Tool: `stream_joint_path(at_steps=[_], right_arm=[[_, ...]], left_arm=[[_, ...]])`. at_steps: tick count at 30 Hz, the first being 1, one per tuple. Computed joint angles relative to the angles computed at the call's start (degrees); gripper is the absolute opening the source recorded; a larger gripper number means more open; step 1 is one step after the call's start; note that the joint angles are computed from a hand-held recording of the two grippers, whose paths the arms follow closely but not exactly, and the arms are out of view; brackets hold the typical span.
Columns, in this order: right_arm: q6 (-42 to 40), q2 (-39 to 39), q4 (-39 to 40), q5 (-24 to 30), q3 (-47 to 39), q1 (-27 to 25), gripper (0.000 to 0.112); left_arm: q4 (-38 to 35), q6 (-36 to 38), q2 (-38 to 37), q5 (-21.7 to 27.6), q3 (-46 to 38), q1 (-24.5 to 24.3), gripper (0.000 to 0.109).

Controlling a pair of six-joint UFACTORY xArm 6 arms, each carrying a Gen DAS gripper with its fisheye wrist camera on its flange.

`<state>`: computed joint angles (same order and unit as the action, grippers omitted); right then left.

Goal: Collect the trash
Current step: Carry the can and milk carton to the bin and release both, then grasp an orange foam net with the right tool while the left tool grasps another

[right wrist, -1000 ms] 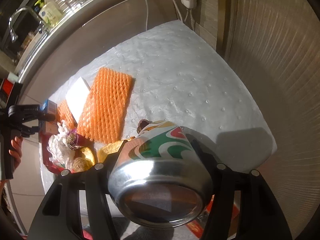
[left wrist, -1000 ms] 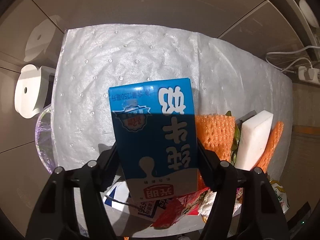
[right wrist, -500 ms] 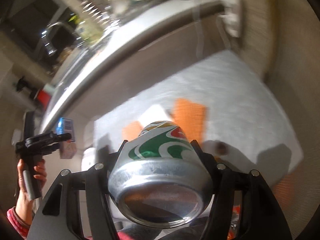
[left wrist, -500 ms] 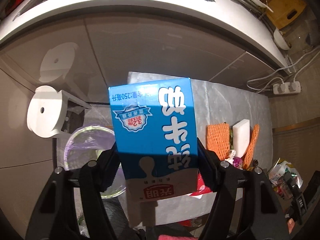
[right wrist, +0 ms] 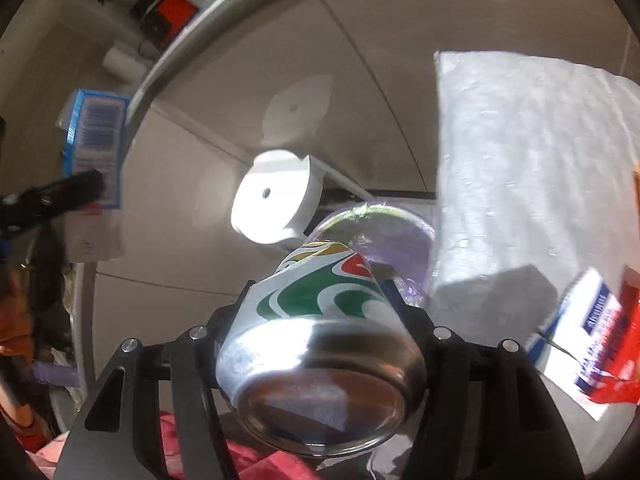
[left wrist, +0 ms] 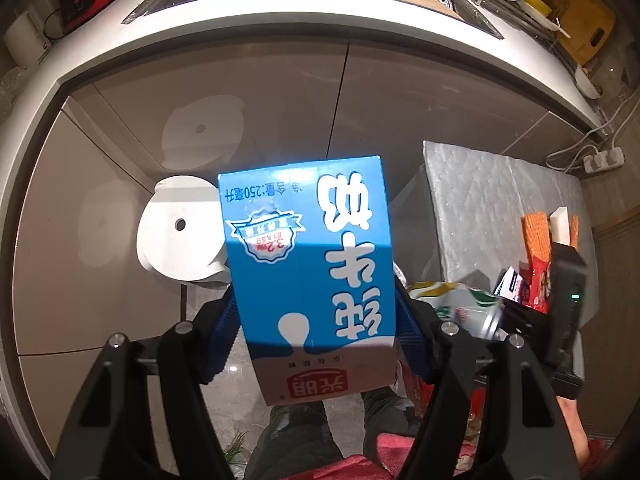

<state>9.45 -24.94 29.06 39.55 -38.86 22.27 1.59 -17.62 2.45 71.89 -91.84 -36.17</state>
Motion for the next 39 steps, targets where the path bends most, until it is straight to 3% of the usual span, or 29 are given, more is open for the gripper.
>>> stream_joint_path(at_steps=[4, 6, 9, 12, 16, 19, 23, 25, 28, 32, 37, 39], right_arm=[[2.6, 9.7, -4.3, -0.2, -3.3, 4.0, 0.063], [4.0, 10.0, -6.2, 0.9, -2.3, 3.9, 0.07], [9.7, 4.9, -9.1, 1.7, -0.2, 3.5, 0.081], [19.6, -5.7, -15.1, 4.2, 2.8, 1.0, 0.091], [33.9, -22.0, -23.1, 12.4, 5.2, -3.9, 0.096], [43.1, -31.7, -30.2, 21.8, 3.5, -6.1, 0.099], [51.5, -39.0, -37.6, 33.3, -0.3, -7.0, 0.1], [53.9, -41.5, -39.5, 37.0, -1.4, -7.5, 0.1], [57.3, -44.3, -42.6, 41.6, -1.9, -6.8, 0.1], [58.4, -49.3, -43.6, 44.6, 0.6, -7.7, 0.1], [42.4, -51.5, -35.2, 42.2, 3.0, -24.9, 0.1], [32.2, -50.5, -30.9, 40.6, 3.3, -33.8, 0.1]], left_arm=[[-1.4, 4.8, -1.5, -0.7, 4.2, 2.1, 0.067], [-1.9, 7.9, -2.0, -1.4, 6.0, 2.7, 0.067], [-1.9, 11.6, -1.9, -2.7, 8.0, 2.6, 0.067], [-3.5, 16.2, -1.4, -4.4, 10.1, 2.2, 0.067], [-4.1, 22.8, 0.1, -7.3, 12.9, 0.3, 0.067], [-5.2, 27.2, 2.3, -8.5, 14.1, -1.2, 0.067], [-4.3, 30.3, 6.5, -8.8, 15.2, -3.2, 0.069], [-2.4, 30.6, 9.2, -7.7, 14.8, -4.2, 0.08], [0.3, 30.2, 11.2, -7.3, 15.1, -5.3, 0.082], [-0.8, 29.8, 10.9, -6.2, 13.7, -5.2, 0.082], [-2.2, 26.7, 7.0, -7.8, 10.5, -5.9, 0.084], [-1.7, 24.0, 4.8, -9.6, 8.8, -7.1, 0.094]])
